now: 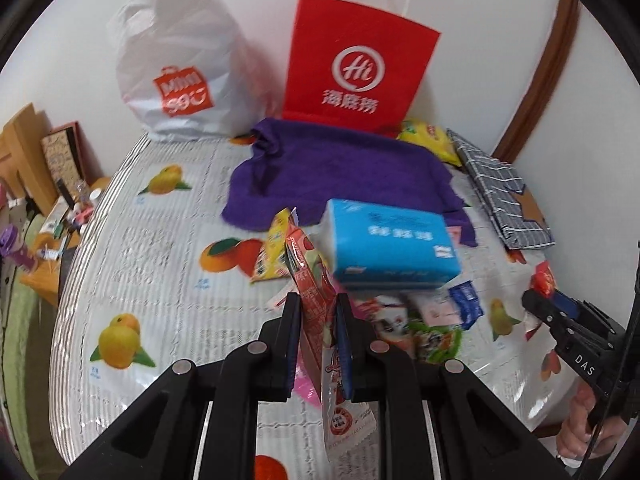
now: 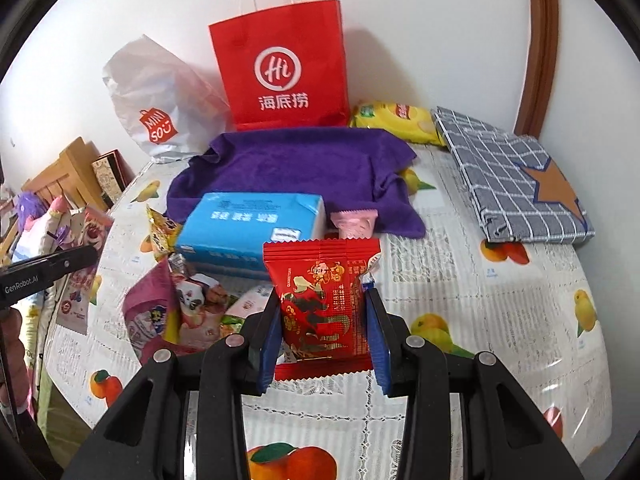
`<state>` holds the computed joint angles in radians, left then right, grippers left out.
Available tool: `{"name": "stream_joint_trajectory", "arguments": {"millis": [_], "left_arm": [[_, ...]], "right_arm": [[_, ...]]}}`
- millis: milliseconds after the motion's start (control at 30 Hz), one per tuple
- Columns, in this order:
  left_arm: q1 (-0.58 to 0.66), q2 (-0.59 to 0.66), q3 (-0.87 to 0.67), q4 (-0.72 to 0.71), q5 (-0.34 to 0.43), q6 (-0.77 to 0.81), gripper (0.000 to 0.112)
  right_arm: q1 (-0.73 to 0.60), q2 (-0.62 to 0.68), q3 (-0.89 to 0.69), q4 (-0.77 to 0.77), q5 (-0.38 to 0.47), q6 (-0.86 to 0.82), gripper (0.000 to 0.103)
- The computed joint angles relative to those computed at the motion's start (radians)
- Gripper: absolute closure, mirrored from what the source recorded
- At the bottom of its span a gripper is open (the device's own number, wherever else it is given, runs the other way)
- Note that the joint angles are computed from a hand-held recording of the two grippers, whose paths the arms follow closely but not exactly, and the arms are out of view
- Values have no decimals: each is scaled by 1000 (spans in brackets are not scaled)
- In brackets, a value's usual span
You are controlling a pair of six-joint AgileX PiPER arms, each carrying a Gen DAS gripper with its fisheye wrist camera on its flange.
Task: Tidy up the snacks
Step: 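Carry the red packet and pink stick snack over the purple towel with both tools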
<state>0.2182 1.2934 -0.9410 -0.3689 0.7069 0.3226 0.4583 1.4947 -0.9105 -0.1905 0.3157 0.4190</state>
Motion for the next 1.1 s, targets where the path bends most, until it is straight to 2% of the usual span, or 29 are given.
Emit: {"name": "stream_joint_trajectory", "arguments": {"millis": [67, 267, 633, 1100], "left_arm": [[-24, 5, -19, 18, 2, -25, 96], [-74, 40, -99, 46, 18, -72, 96], [-108, 181, -279, 81, 37, -113, 96], [-119, 443, -585, 115, 73, -130, 96]], "right_arm": [[-2, -4, -17, 52, 9, -45, 65], [5, 17, -98, 48, 50, -47, 65], [-16, 113, -276, 91, 90, -126, 65], [-73, 387, -649, 201, 178, -255, 65]]}}
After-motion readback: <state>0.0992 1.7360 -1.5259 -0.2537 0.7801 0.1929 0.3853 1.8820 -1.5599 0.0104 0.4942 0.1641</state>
